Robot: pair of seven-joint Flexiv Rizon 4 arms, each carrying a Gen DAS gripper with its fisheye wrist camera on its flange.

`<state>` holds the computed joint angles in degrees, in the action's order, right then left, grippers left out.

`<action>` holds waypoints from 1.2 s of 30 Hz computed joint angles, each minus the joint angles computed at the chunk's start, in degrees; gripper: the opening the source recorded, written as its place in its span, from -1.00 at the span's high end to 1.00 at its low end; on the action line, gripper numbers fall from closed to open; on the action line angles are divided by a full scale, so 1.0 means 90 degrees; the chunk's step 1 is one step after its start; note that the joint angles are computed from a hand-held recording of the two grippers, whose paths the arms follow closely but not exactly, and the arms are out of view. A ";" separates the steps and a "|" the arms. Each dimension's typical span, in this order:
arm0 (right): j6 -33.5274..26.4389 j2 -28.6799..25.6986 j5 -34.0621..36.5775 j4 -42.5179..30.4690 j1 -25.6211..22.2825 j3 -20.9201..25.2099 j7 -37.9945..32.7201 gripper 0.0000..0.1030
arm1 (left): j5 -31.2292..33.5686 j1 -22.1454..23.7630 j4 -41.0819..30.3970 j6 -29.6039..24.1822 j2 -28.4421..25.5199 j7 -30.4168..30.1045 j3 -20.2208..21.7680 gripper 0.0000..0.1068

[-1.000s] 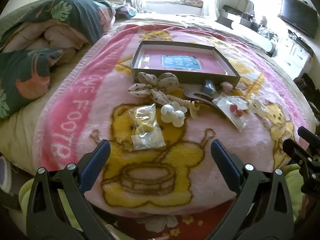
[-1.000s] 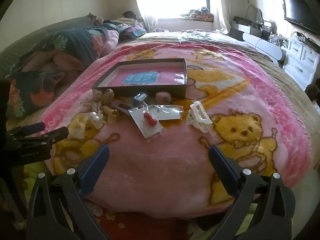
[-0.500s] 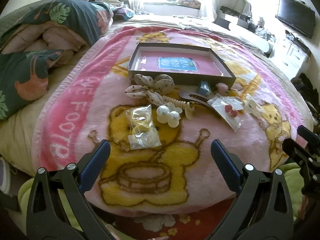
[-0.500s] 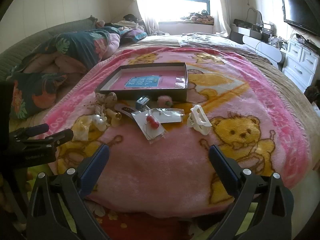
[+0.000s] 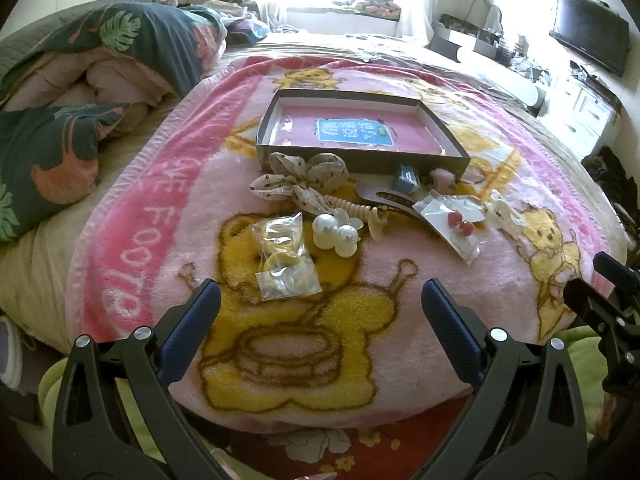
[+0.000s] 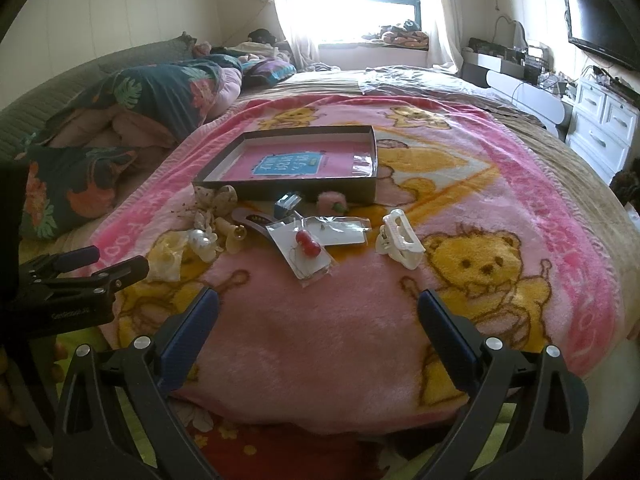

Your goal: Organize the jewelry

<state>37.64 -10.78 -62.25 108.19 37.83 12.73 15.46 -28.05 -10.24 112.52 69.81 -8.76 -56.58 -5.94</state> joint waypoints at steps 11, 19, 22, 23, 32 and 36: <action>-0.0008 -0.0010 0.0004 -0.0021 0.0007 0.0002 -0.0017 -0.92 | -0.0001 0.0000 -0.0018 -0.0015 0.0007 -0.0007 0.0004 -0.76; -0.0006 -0.0025 0.0024 -0.0065 0.0028 -0.0001 -0.0045 -0.92 | 0.0042 0.0003 -0.0102 -0.0097 -0.0006 -0.0013 0.0010 -0.76; 0.0003 -0.0016 0.0028 -0.0049 0.0023 -0.0001 -0.0038 -0.92 | 0.0064 0.0006 -0.0127 -0.0121 -0.0013 -0.0027 0.0016 -0.76; 0.0013 -0.0005 0.0014 -0.0029 0.0017 -0.0004 -0.0028 -0.92 | 0.0077 0.0003 -0.0129 -0.0113 -0.0015 -0.0038 0.0018 -0.76; 0.0063 -0.0014 0.0038 -0.0034 0.0003 -0.0011 -0.0020 -0.92 | 0.0247 -0.0027 -0.0119 -0.0091 -0.0036 -0.0136 0.0030 -0.76; 0.0083 0.0001 0.0045 -0.0014 -0.0035 -0.0032 0.0007 -0.92 | 0.0284 -0.0028 -0.0141 -0.0119 -0.0065 -0.0181 0.0020 -0.76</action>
<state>38.39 -10.77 -61.84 108.07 37.51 12.45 15.53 -25.49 -10.49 111.24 68.74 -9.35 -58.21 -5.76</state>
